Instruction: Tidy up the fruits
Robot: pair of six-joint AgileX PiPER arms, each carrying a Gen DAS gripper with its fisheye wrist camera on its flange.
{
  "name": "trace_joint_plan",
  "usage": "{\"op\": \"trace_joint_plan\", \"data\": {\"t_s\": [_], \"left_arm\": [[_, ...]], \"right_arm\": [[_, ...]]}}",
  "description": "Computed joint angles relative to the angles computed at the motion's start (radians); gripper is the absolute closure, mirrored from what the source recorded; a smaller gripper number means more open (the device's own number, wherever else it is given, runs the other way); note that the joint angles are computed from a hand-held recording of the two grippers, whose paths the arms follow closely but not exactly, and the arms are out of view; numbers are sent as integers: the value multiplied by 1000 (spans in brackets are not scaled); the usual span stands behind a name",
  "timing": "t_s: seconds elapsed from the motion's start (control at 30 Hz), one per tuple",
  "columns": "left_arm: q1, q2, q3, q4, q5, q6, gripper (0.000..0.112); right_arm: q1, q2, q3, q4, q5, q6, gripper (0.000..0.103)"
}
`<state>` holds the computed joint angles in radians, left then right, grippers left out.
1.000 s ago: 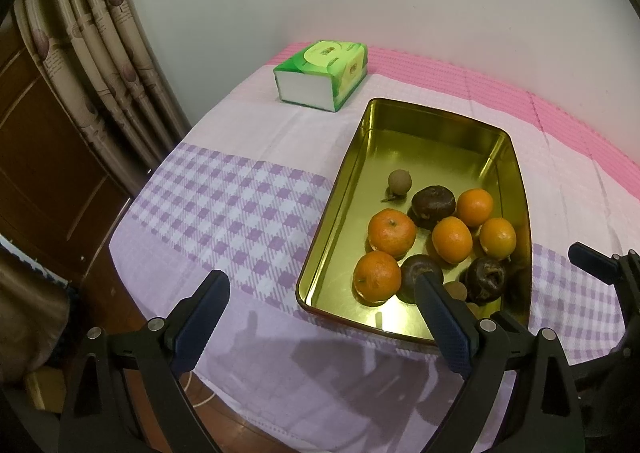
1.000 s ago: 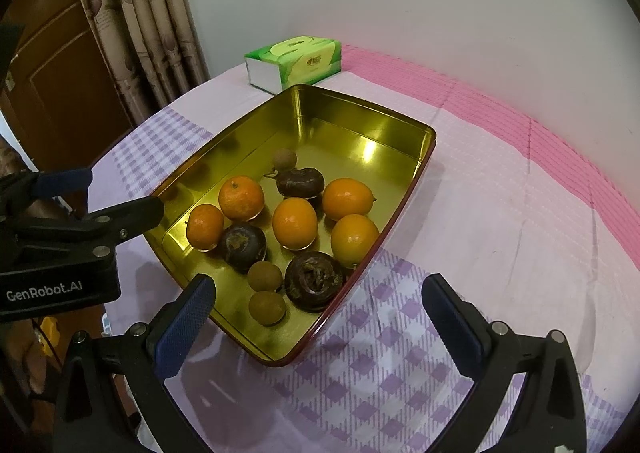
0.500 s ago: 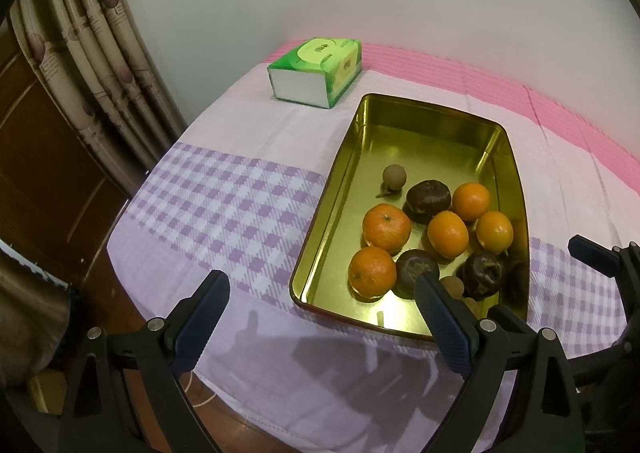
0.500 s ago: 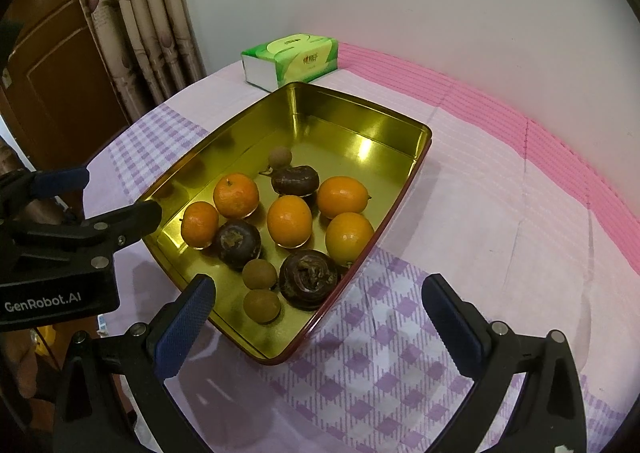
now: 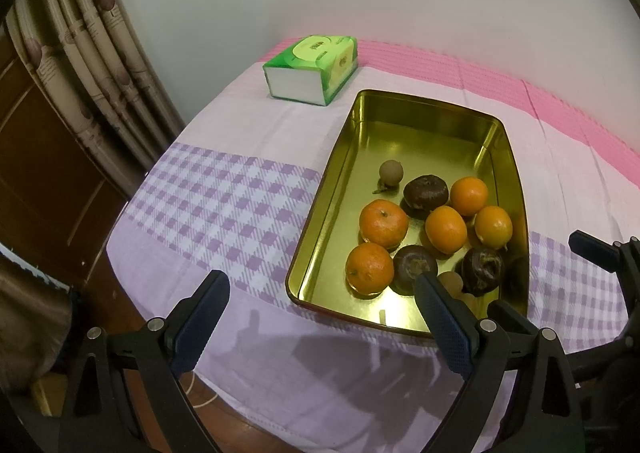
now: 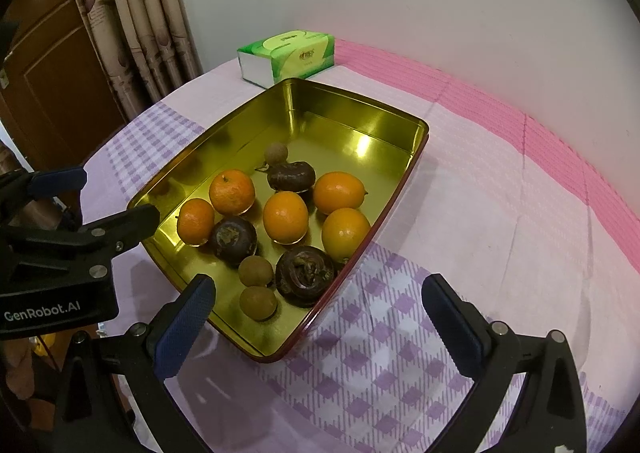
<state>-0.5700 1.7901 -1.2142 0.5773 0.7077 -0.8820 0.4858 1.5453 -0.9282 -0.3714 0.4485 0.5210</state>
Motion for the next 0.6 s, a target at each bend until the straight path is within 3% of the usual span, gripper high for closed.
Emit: {"op": "trace_joint_plan", "data": {"t_s": [0.6], "left_arm": [[-5,1,3,3,0,8,19]], "right_arm": [[-2,5,0,11,7,-10,1]]}}
